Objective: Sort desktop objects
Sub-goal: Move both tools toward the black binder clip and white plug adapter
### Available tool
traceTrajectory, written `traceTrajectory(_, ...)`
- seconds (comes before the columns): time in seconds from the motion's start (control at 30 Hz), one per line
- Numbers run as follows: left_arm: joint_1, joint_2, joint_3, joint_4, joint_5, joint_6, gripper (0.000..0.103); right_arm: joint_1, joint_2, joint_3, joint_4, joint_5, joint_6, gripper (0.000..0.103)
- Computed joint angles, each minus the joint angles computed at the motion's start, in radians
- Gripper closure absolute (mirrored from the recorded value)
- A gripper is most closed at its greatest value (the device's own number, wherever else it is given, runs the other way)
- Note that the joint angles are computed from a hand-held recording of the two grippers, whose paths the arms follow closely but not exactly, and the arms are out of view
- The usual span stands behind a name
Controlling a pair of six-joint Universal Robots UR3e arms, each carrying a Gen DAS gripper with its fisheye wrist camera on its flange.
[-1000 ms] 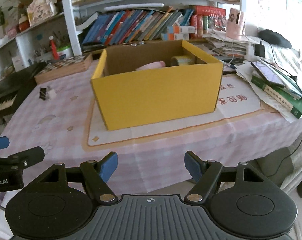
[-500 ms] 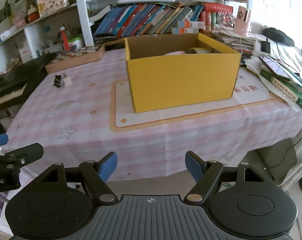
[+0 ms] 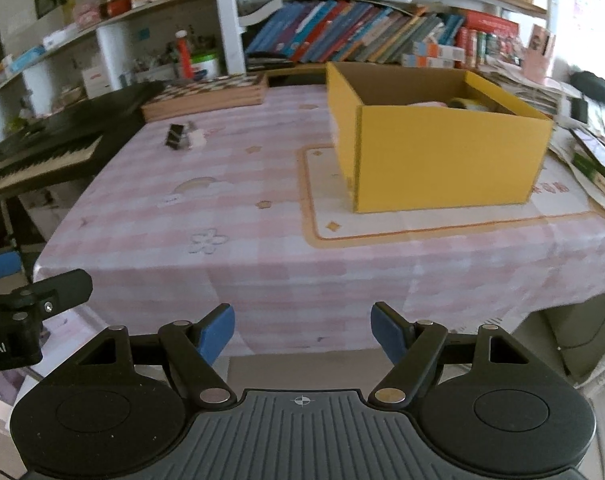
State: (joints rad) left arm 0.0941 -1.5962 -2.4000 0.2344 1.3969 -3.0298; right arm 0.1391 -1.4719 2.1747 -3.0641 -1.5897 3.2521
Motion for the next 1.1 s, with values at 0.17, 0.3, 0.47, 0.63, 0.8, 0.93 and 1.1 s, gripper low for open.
traceTrajectory(0.17, 0.067, 0.057, -0.052, 0.015, -0.017, 0.001, 0.000, 0.053, 0.045, -0.062, 0.008, 0.007, -0.022, 0.026)
traceTrajectory(0.3, 0.107, 0.089, -0.079, 0.018, -0.028, 0.001, 0.000, 0.083, 0.077, -0.106, 0.011, 0.015, -0.039, 0.026)
traceTrajectory(0.47, 0.132, 0.096, -0.082, 0.020, -0.036, 0.002, 0.000, 0.103, 0.112, -0.153, 0.015, 0.020, -0.050, 0.026)
traceTrajectory(0.63, 0.132, 0.062, -0.061, 0.032, -0.029, -0.001, 0.000, 0.113, 0.148, -0.191, 0.015, 0.028, -0.059, 0.026)
traceTrajectory(0.8, 0.123, 0.003, -0.006, 0.034, -0.009, -0.008, 0.000, 0.103, 0.198, -0.248, 0.021, 0.048, -0.068, 0.026)
traceTrajectory(0.93, 0.104, -0.069, 0.067, 0.028, 0.019, -0.013, 0.000, 0.094, 0.255, -0.315, 0.029, 0.067, -0.074, 0.026)
traceTrajectory(1.1, 0.084, -0.177, 0.204, 0.007, 0.051, -0.005, 0.000, 0.079, 0.347, -0.455, 0.080, 0.097, -0.093, 0.026)
